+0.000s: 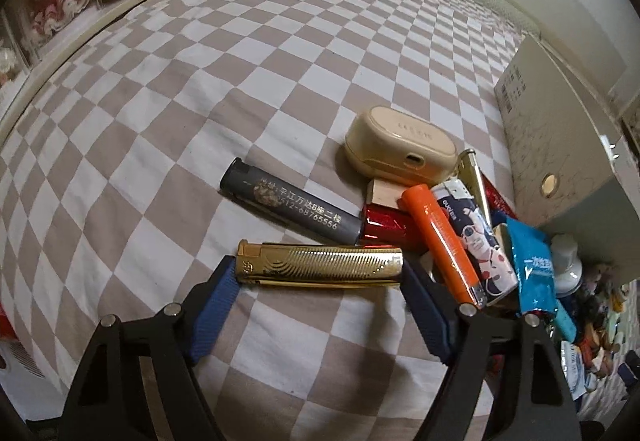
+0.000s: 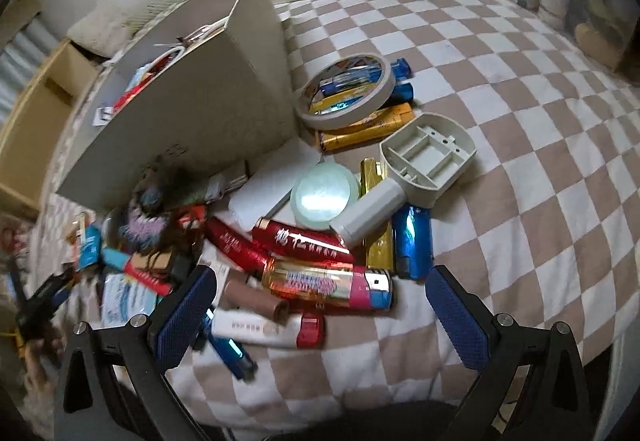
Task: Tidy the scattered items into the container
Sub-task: 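Grasp the gold metal case with the left gripper while the right gripper grasps the yellow lighter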
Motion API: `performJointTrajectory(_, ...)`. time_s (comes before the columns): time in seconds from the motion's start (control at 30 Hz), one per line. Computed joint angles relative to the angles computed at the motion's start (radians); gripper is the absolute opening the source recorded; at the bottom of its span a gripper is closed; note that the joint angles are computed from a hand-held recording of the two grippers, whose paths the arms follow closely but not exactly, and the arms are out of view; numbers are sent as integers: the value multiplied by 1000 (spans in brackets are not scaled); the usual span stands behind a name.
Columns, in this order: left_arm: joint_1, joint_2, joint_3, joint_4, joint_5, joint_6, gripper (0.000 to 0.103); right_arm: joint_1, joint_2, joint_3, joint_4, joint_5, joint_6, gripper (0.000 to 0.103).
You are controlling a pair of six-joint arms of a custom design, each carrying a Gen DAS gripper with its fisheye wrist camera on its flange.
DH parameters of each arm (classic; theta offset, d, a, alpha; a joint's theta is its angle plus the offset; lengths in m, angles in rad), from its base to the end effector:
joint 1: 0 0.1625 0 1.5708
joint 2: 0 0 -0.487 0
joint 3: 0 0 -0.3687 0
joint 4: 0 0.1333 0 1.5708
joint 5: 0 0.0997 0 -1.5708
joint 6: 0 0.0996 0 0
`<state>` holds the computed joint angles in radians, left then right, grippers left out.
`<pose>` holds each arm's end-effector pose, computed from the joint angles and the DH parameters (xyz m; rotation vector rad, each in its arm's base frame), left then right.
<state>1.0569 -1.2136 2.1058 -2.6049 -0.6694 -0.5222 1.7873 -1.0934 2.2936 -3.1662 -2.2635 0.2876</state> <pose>-0.0662 -0.5473 0.2847 -0.0898 2.3300 -0.7023 0.1709 -0.4527 0.2190 -0.2670 -2.4697 0.7034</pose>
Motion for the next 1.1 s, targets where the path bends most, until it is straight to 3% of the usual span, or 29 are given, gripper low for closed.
performJointTrajectory(0.13,2,3,-3,-6,-1,10,81,30,52,-31,31,-91,47,103)
performJointTrajectory(0.47,2,-2,8,-22,-1,32,81,35,132,-72,74,-180,68,103)
performJointTrajectory(0.57,2,1,8,-29,-2,37,81,36,134,-59,43,-200,74,89)
performJointTrajectory(0.6,2,1,9,-35,-4,39,81,34,129,-50,20,-196,74,83)
performJointTrajectory(0.93,9,-14,21,-76,-30,48,81,-15,72,58,-213,-17,52,83)
performJointTrajectory(1.1,11,-19,25,-97,-41,54,81,-16,71,89,-290,34,64,83)
